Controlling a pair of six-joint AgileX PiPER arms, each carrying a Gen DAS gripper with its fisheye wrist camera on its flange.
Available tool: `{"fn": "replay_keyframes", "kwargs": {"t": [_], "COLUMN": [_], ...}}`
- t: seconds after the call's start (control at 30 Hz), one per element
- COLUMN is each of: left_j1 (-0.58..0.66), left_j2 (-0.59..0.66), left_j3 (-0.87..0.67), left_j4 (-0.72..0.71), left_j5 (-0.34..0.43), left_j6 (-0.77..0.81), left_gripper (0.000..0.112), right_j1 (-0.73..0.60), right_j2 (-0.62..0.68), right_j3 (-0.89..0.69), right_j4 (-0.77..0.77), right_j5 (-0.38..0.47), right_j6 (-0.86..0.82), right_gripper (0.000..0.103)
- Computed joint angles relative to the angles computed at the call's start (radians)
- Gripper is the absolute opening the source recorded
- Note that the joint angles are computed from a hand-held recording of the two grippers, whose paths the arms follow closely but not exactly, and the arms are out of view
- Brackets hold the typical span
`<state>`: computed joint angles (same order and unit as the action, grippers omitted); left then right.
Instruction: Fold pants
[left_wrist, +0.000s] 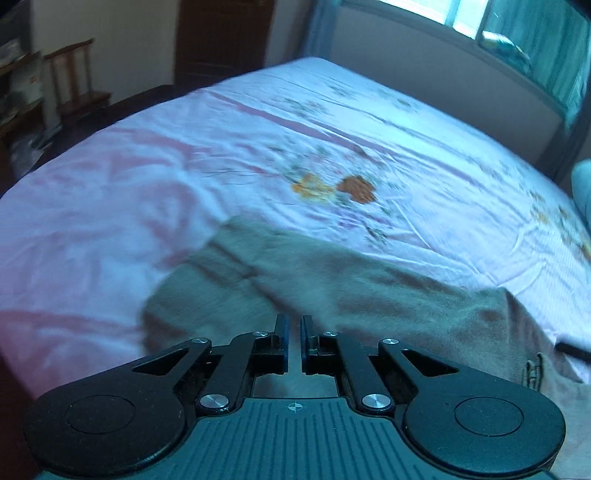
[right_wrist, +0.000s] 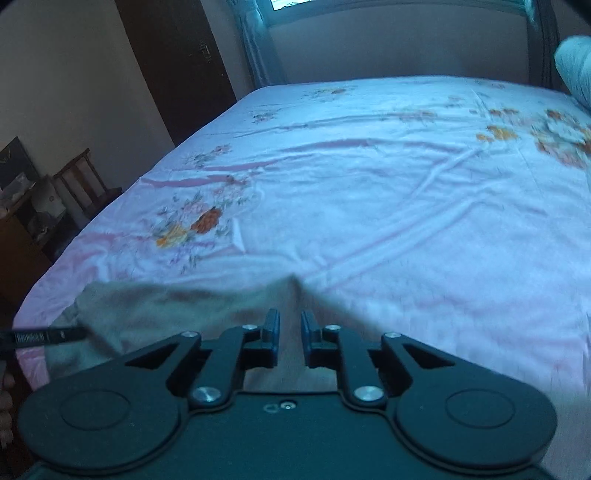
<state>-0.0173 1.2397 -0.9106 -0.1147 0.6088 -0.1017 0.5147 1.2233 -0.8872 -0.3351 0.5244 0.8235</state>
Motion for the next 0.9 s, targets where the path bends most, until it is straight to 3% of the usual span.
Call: {"fn": "replay_keyframes", "kwargs": {"t": [0.13,0.27,0.5,0.63,0.67,0.73,0.77,0.83,0.9], "left_j1": [0.143,0.25,0.44,0.521,0.528,0.507,0.486,0.446,0.424], "left_j2": [-0.111,-0.132,-0.036,-0.053,-0.091,-0.153,-0.162,-0.18,-0.156], "left_j3": [0.088,0.179,0.282,0.328,0.336,0.339,0.335,0.329,0.299], "left_j4": [-0.123,-0.228,-0.741,-0.841,-0.825,-0.759,-0.729,-0.677,-0.673], "left_j5": [0.074,0.103,0.116,0.15,0.146,0.11,0.085,0.028,0.018], "left_j6": [0.064,0.112,0.416,0.437,0.416,0.359,0.338,0.27,0.272], "left_gripper": [0.005,0.006,0.007,0.016,0.024,0.059,0.083,0.085,0.088], "right_j1": [0.127,0.298,0.376,0.378,0.383,0.391,0.396,0.393,0.393], "right_j2": [-0.095,-0.131,-0.148,-0.165,-0.169,-0.172,-0.171,-0.162,-0.16], "right_j3": [0.106,0.163,0.218,0.229,0.231,0.232,0.234,0.236,0.237], "right_j4": [-0.124,-0.282,-0.302,-0.292,-0.294,-0.295,-0.302,-0.302,-0.303], "right_j5": [0.059,0.171,0.192,0.185,0.188,0.192,0.193,0.186,0.186], "right_j6": [0.229,0.465,0.598,0.625,0.632,0.629,0.637,0.641,0.645], "right_gripper": [0.006,0.006,0.009,0.009,0.009,0.01,0.01,0.01,0.011]}}
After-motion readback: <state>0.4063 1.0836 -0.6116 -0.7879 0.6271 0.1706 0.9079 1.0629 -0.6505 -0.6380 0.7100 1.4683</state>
